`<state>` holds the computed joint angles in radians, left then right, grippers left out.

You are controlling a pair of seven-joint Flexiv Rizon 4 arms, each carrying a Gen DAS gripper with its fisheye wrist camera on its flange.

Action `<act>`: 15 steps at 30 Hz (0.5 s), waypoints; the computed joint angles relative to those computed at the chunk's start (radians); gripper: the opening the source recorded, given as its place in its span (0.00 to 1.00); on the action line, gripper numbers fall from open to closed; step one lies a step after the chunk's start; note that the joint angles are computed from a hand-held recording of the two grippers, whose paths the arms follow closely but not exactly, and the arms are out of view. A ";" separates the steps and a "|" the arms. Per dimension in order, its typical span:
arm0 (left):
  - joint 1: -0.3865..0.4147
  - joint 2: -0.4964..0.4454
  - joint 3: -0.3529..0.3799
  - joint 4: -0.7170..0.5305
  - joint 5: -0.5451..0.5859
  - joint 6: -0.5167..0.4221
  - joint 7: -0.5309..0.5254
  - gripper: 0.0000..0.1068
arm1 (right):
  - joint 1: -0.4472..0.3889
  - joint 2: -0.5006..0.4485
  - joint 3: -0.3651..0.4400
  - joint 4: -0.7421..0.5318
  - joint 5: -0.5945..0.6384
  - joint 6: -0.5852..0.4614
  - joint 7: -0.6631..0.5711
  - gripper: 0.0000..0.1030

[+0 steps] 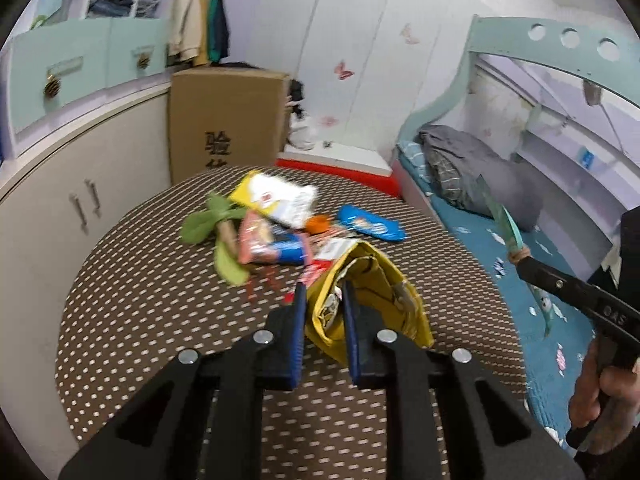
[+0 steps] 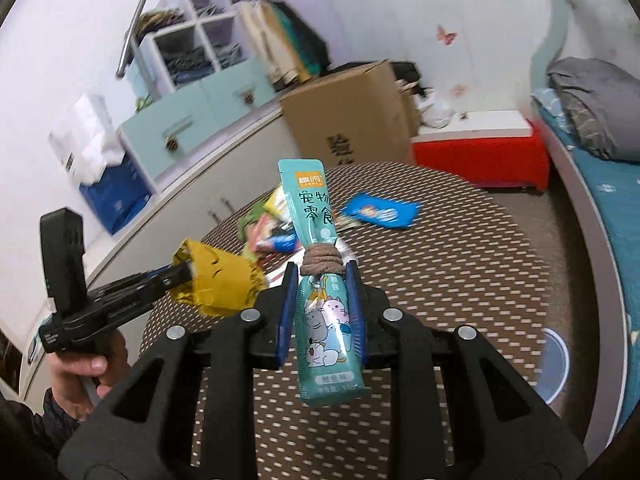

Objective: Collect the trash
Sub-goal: 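Carry the yellow bag and teal tube to the wastebasket and release both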

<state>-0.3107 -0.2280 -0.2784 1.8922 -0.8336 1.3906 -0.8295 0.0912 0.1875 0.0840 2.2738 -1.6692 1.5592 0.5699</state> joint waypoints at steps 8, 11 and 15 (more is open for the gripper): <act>-0.048 -0.023 -0.050 -0.082 -0.035 -0.022 0.059 0.15 | -0.086 0.205 -0.056 0.158 0.054 -0.014 -0.024 0.23; -0.071 -0.050 -0.070 -0.130 -0.025 -0.038 0.069 0.15 | -0.131 0.257 -0.080 0.207 0.063 0.000 -0.030 0.23; -0.103 -0.101 -0.091 -0.208 0.014 -0.071 0.056 0.15 | -0.195 0.290 -0.118 0.271 0.099 0.015 -0.047 0.23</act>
